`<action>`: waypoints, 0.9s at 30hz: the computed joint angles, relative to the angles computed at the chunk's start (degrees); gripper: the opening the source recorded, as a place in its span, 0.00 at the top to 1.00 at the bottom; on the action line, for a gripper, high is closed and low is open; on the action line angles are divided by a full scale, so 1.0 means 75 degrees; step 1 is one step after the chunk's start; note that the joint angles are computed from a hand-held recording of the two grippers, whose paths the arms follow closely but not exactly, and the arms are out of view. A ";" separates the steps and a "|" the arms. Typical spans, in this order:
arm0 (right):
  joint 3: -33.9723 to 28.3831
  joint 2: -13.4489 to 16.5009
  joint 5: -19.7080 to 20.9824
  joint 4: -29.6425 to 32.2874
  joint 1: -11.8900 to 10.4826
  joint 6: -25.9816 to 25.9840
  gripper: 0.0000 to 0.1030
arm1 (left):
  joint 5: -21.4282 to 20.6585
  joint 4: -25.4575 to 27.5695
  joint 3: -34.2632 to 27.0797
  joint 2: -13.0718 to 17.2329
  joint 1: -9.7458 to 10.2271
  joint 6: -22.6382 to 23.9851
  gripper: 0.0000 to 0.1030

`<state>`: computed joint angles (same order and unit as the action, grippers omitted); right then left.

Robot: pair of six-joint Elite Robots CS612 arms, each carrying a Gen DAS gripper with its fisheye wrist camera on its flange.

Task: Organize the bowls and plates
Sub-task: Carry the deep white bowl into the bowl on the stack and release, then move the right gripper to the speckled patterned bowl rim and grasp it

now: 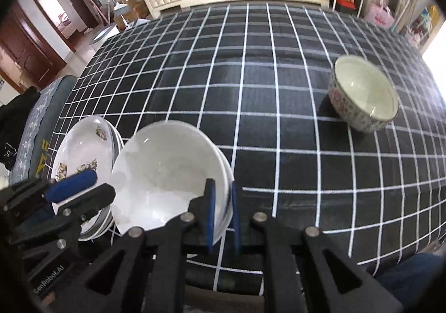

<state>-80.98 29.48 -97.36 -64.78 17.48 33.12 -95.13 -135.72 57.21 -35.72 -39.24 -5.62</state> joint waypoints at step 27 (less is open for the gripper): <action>-0.0810 -0.0222 -0.1807 0.0020 -0.0051 0.0192 0.63 | 0.0206 -0.1439 -0.0163 -0.0135 -0.0181 0.0737 0.24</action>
<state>-87.05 27.81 -110.91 -64.63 17.10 34.56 -93.58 -146.51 55.99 -36.73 -40.60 -0.09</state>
